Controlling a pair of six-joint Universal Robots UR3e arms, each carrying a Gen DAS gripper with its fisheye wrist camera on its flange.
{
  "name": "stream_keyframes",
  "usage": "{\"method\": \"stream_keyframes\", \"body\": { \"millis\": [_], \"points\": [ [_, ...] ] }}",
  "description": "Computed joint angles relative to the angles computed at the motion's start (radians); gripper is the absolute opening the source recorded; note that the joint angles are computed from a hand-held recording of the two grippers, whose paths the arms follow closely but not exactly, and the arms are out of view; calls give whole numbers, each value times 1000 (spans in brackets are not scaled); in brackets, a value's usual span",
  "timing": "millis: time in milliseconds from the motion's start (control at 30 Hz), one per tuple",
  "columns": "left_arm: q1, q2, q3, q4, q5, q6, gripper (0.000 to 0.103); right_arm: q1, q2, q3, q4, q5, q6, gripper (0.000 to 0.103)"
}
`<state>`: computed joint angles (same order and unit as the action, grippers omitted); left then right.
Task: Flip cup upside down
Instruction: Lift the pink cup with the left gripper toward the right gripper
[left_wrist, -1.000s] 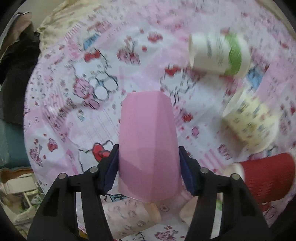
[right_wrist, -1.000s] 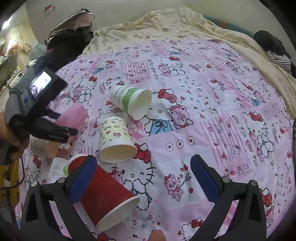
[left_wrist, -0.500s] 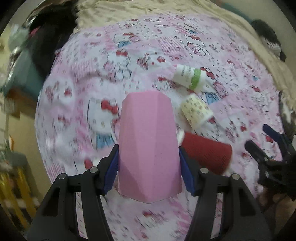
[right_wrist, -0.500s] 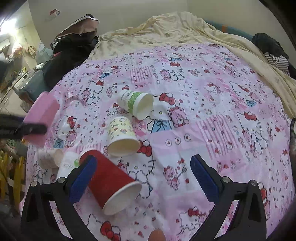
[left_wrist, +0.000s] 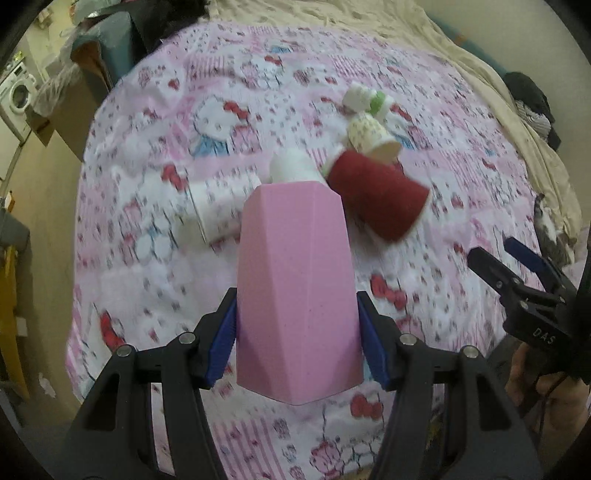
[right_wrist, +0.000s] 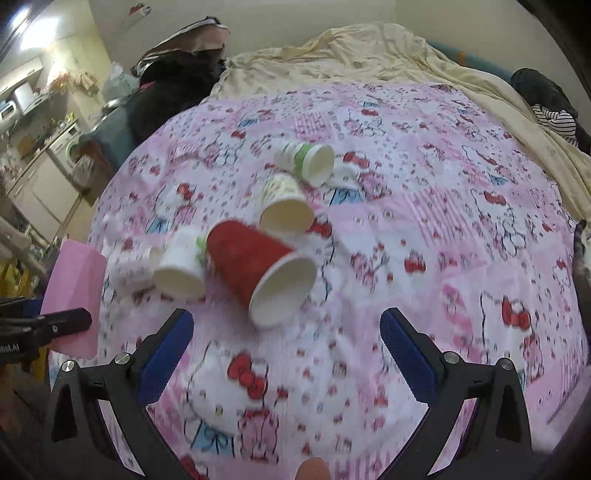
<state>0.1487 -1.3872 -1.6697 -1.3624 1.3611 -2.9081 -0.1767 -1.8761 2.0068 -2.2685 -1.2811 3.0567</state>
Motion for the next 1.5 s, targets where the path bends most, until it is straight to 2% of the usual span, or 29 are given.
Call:
{"method": "stream_keyframes", "body": {
  "millis": [133, 267, 467, 667, 833, 900, 967, 1067, 1267, 1400, 1500],
  "points": [
    [-21, 62, -134, 31, 5, -37, 57, 11, -79, 81, 26, -12, -19, 103],
    [-44, 48, -195, 11, -16, -103, 57, -40, -147, 148, 73, 16, -11, 103],
    [-117, -17, -210, 0, -55, -215, 57, -120, -198, 187, 105, 21, -27, 103],
    [-188, -93, -204, 58, -18, -310, 57, -180, -213, 187, 148, 52, -46, 103],
    [-197, -114, -198, 64, -6, -308, 57, -170, -200, 183, 126, 50, -41, 103],
    [-205, -129, -180, 51, 2, -311, 62, -176, -193, 179, 134, 59, -44, 103],
    [-212, -134, -177, 57, 3, -312, 71, -178, -187, 177, 137, 63, -43, 103],
    [-238, -135, -167, 80, 32, -304, 71, -178, -184, 177, 131, 61, -38, 103],
    [-228, -129, -132, 25, 29, -277, 71, -184, -188, 176, 138, 64, -43, 103],
    [-152, 29, -130, -62, 19, -200, 71, -185, -188, 179, 138, 62, -39, 103],
    [-50, 140, -125, -132, 54, -110, 71, -228, -192, 187, 160, 102, -39, 103]
  ]
}}
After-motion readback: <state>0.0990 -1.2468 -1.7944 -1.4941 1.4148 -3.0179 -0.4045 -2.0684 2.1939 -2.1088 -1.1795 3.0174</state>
